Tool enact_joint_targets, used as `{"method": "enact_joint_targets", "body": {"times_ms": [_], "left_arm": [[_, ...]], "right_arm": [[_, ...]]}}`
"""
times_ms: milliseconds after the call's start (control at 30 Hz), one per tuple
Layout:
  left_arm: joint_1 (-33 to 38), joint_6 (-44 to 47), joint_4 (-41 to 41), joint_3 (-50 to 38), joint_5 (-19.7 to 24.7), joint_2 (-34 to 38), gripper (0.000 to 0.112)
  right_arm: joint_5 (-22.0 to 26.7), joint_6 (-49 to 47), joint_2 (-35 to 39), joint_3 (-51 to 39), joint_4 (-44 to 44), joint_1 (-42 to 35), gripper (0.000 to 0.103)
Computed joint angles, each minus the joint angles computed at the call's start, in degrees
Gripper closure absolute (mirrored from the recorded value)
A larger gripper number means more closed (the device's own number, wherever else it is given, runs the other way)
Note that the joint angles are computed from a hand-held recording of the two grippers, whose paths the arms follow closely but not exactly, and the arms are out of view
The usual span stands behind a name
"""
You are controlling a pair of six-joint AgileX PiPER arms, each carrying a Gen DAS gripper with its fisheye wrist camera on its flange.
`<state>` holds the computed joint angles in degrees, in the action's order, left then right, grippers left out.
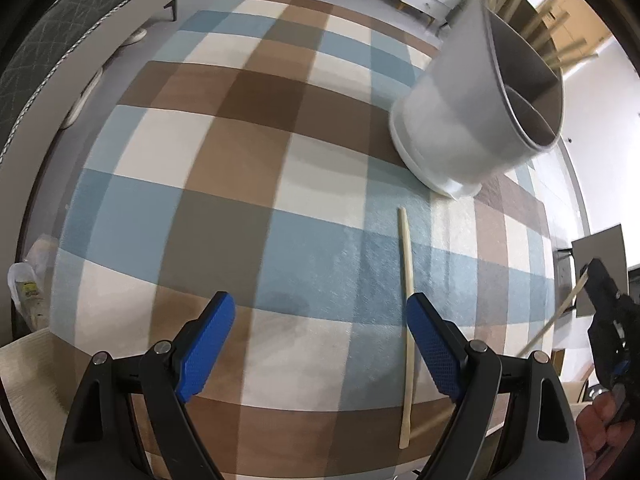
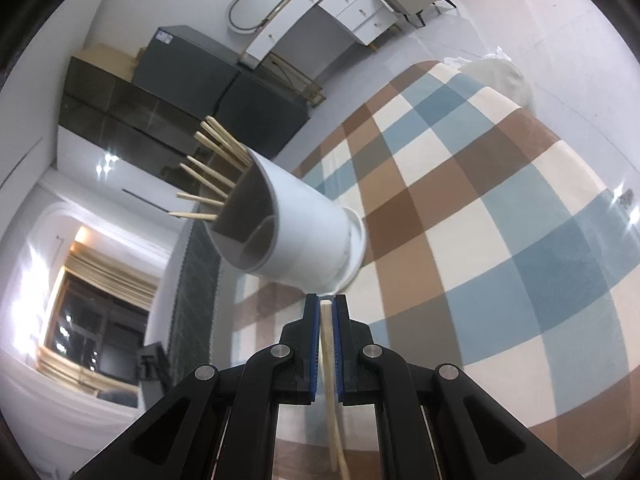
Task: Organize utensils
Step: 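Lower the open left tool to the last chopstick while the right tool lifts its chopstick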
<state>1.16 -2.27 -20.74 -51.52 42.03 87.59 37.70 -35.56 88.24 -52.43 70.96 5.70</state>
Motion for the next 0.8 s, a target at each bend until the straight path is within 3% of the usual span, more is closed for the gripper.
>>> {"method": "enact_joint_targets", "body": {"times_ms": [67,333,667,800], "left_arm": [[-0.48,1.72,-1.81,-0.16,0.46,0.05,0.028],[-5.8,-7.03,5.37,-7.23,1.1,6.01,0.029],[-11.84,-15.79,14.46,-19.99,6.93,16.43,0.043],[-13.26,-19.24,16.9,-21.46,7.36,18.55,0.053]], "right_arm": [[0.06,-0.21,-0.47,0.12,0.22,0.07,0.098],[0.43,-0.69,-2.51,0.78,0.75,-1.92,0.098],[3.37,-0.33,-2.35,0.67,0.86,-4.2,0.097],[3.65,-0.85,-2.3,0.35,1.21,-3.9,0.097]]}}
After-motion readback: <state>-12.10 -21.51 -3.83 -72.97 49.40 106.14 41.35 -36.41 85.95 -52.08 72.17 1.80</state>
